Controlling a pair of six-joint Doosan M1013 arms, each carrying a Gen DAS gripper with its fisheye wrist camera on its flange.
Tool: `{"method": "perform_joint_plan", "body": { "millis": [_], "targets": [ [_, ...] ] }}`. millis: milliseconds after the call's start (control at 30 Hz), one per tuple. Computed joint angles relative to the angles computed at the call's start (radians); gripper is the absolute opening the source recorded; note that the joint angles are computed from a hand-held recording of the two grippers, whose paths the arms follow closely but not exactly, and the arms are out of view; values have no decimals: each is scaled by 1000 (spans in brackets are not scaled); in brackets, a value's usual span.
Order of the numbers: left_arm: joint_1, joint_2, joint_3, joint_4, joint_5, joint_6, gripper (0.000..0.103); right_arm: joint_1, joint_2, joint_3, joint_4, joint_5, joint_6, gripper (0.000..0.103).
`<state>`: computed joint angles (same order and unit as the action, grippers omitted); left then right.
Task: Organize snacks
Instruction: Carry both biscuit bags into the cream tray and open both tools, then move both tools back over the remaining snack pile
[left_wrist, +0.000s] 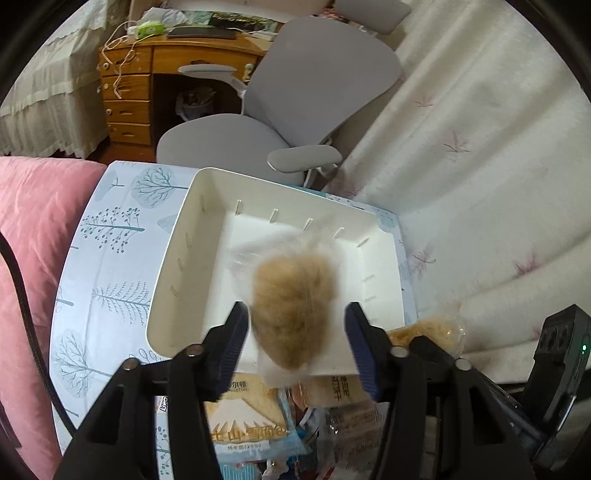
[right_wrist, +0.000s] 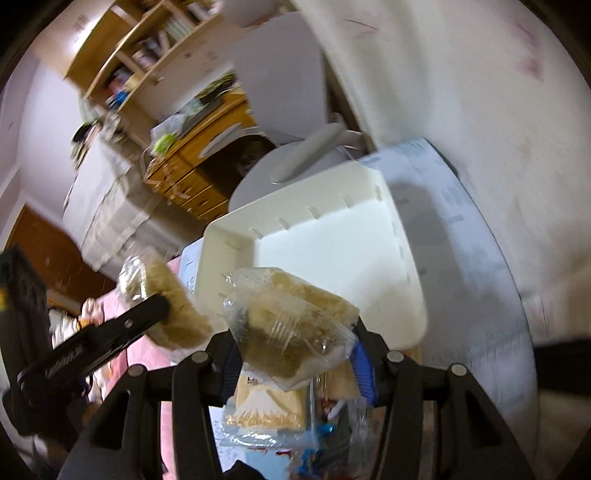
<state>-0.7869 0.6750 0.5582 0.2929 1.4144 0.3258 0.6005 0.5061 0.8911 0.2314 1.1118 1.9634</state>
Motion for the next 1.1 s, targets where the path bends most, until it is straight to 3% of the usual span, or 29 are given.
{"method": "perform_joint_plan", "body": {
  "millis": [33,67,100,167,467,567,733,1100],
  "targets": [
    [0,10,-18,1,17,4,73,-1,12,-17,-1,16,-15,53],
    [0,18,-34,3,33,10,77,-3,18,-24,2,25,-20,58],
    [-1,26,-49,7,50,16,77,-6,22,-25,14,33,-22,66],
    [1,42,-78,-6,87,22,77,-12,23,-16,42,32,-17,71],
    [-9,2,-23,-42,103,-39,78,-9,5,8,39,38,52,77],
    [-20,-35,33,-37,65,-40,78,0,-18,30,16,20,74,78],
    [-56,-88,94,-12,78,-35,78,22,-75,89,-31,-23,130,79],
    [-163,-214,259,48,36,-77,79,100,-224,255,-147,-120,226,82]
  ]
}}
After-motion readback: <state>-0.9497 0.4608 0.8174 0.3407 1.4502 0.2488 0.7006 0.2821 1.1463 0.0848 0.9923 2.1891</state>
